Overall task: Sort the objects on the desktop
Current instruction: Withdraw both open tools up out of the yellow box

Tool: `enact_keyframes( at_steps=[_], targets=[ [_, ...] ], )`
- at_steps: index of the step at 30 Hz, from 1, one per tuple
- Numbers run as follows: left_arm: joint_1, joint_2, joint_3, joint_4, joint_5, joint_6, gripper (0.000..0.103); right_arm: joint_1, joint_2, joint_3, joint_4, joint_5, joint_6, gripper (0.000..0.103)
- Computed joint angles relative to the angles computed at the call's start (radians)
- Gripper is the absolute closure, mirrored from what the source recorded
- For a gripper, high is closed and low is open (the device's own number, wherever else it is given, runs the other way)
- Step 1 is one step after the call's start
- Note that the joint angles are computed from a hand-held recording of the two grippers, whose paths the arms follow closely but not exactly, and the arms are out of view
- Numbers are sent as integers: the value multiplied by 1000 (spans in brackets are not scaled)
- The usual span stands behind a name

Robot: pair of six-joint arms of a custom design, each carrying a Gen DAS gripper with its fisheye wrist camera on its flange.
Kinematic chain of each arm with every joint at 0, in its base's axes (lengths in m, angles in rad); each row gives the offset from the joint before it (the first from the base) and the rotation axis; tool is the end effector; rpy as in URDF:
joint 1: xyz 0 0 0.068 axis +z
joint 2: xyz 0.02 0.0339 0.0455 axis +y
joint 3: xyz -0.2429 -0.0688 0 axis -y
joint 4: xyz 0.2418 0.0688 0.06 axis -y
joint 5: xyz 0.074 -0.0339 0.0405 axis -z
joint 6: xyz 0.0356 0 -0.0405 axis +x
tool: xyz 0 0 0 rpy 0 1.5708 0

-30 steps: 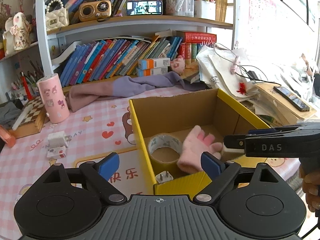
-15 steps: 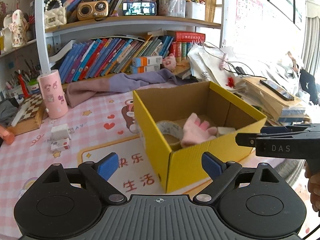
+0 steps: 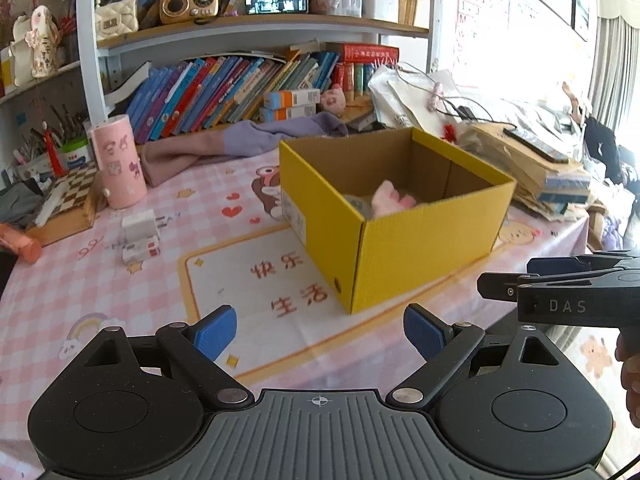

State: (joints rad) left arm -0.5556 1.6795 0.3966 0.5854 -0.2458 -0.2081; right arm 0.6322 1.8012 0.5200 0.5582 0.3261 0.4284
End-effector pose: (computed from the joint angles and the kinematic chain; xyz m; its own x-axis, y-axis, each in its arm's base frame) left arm 0.2218 -0.1275 0.0704 -0.6069 0.1409 -0.7822 0.2328 0.9725 -0.0054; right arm 0.2349 0.1579 0.0641 -0.6376 0.0208 -0.7701 -0.1112 0.9867 0.1187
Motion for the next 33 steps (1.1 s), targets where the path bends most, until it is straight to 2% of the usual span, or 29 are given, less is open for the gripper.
enact_keyframes(
  at_steps=[9,18,23,33],
  targets=[
    [24,-107,-144,14,8,13,10,147,2,-8,-57,72,127,40],
    [66,-210,-248,-22,11,28,10,226,59,49,-113,43,226,39],
    [108,-259,-289,-32,21,39,10,261,95,95,-129,26,228,37],
    [202,-320,-339,-45,47,25,10,299,147,191,-167,-5,155,36]
  ],
)
